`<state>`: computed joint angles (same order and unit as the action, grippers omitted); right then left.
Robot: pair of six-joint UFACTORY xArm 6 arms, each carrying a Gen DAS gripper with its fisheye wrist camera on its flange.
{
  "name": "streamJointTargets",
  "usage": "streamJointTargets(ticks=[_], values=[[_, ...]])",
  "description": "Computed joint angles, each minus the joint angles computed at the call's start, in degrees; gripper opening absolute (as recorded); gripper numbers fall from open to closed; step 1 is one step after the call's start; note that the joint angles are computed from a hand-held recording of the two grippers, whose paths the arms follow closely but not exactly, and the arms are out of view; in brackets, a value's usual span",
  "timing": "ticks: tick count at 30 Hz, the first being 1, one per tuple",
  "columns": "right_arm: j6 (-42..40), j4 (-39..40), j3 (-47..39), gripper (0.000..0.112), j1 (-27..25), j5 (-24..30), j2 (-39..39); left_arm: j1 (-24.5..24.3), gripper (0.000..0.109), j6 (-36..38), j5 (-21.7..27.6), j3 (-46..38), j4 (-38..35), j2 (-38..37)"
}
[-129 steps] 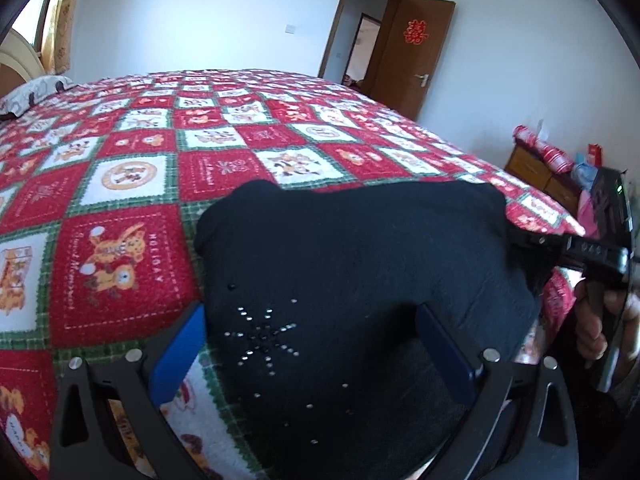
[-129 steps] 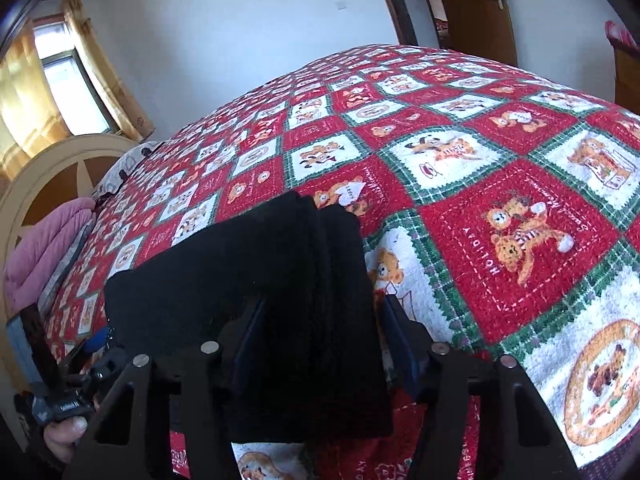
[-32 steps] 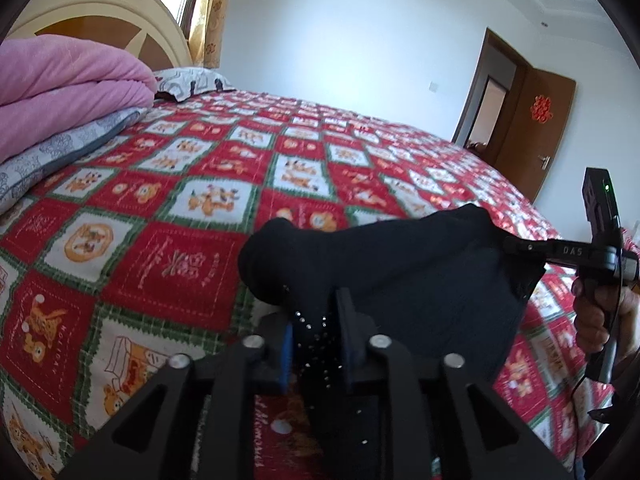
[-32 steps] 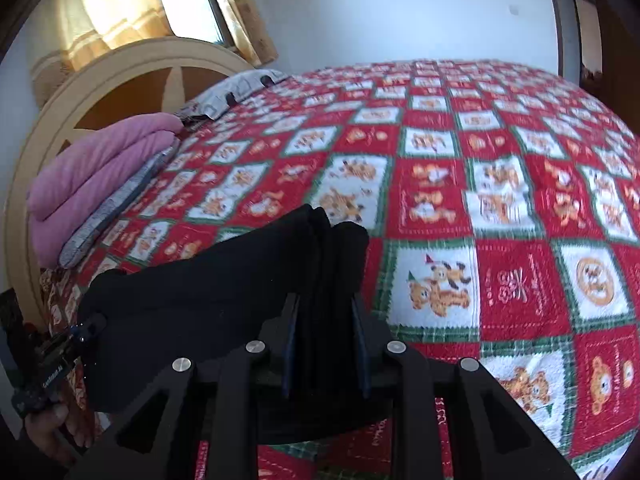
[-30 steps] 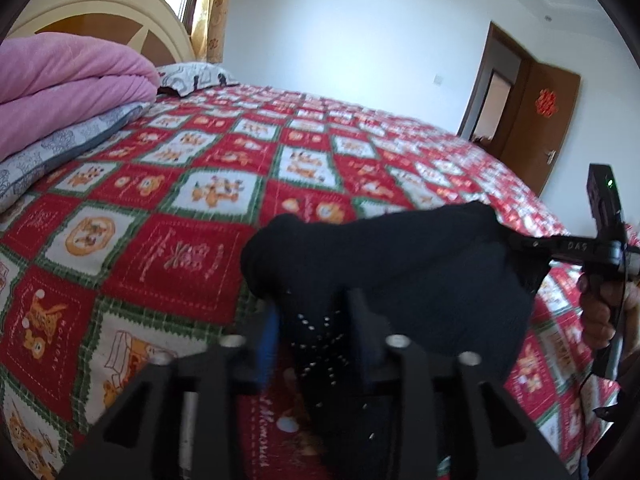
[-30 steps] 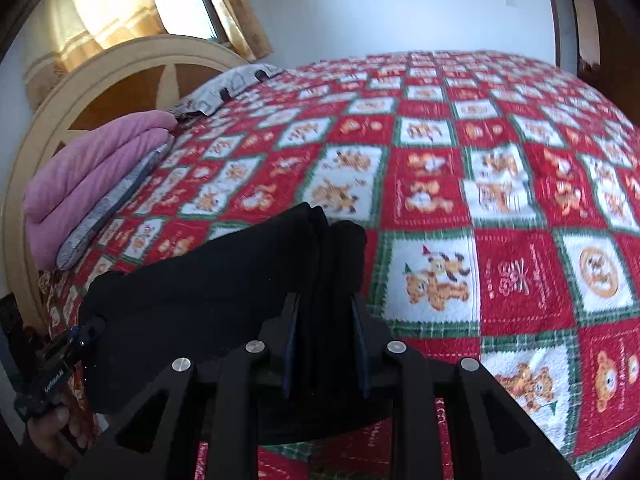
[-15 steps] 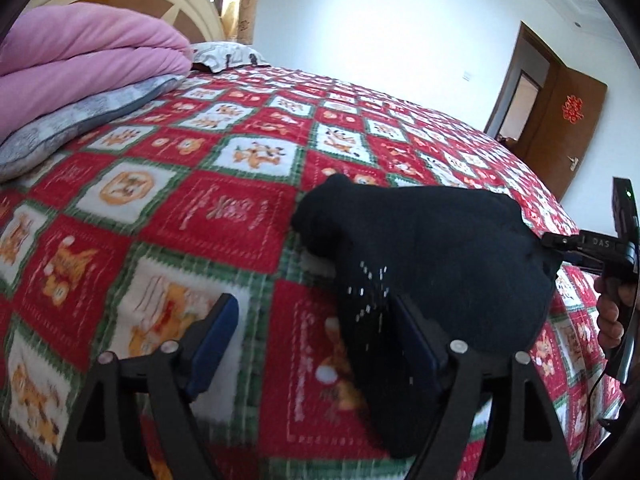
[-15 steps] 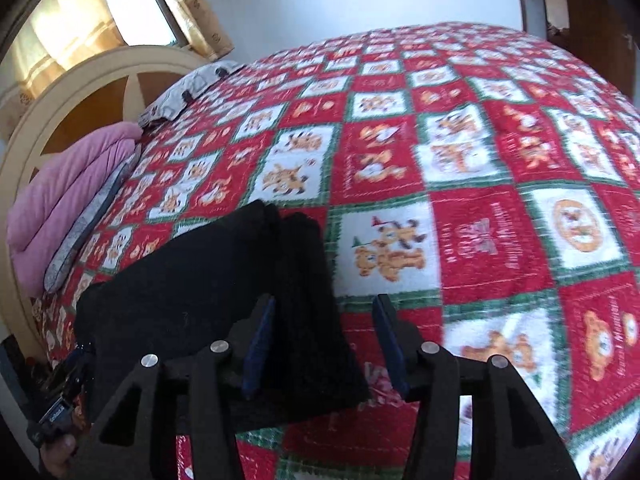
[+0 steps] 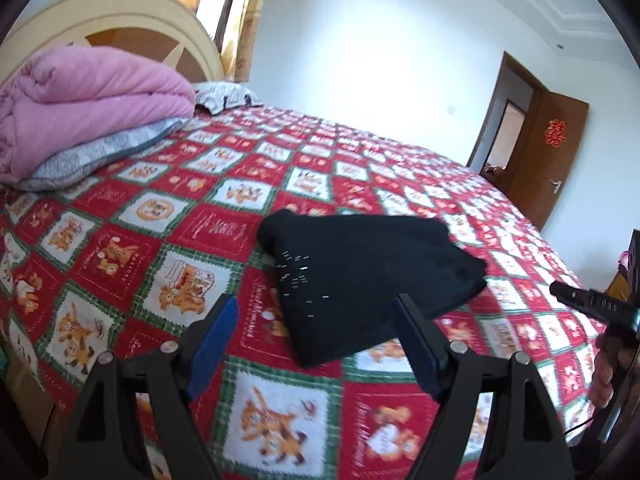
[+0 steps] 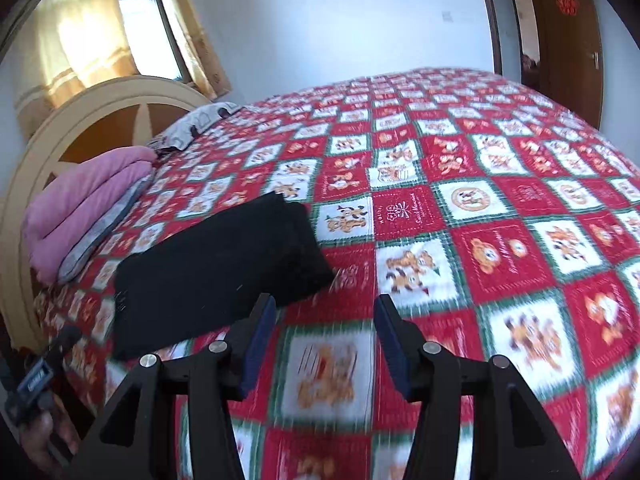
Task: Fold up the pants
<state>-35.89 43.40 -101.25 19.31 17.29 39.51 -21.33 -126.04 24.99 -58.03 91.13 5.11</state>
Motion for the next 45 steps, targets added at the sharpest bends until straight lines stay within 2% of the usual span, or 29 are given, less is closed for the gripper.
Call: streamJointTargets(ticks=[3,5,10,15,23,29,42,45], values=[[-11.3,10.5,9.6,0.055,1.3,-4.2,-7.5,-2.3,0.089,0.0,2.8,1.1,0.1,-2.6],[-19.8,18.6,14.1,0.055,2.2,-6.0,-11.6,-3.4,0.089,-0.4,4.0,1.5,1.0,-3.9],[-42.1,40.9,21.1,0.059,4.4,-10.5,-19.4,-5.6,0.092,-1.1,5.6,1.7,2.6,-5.9],[-52.5,49.5,22.8,0.060,5.4,-11.2,-23.2,-7.4,0.093,0.6,6.9,1.1,2.5,-6.2],[-56.3,51.8,23.5,0.061,5.8,-11.7,-24.6,-8.9,0.095,-0.6,8.7,0.9,3.9,-6.3],[-59.7,55.0,23.7,0.061,5.4,-11.8,-25.7,-9.1,0.095,0.8,8.1,-0.1,2.7,-4.9],[-64.7,58.6,23.6,0.062,5.8,-13.0,-26.1,-9.8,0.103,1.2,9.4,-0.1,2.2,-5.1],[-67.2,60.6,23.4,0.062,6.0,-13.3,-26.2,-10.7,0.103,3.8,11.5,-0.4,0.0,-5.1]])
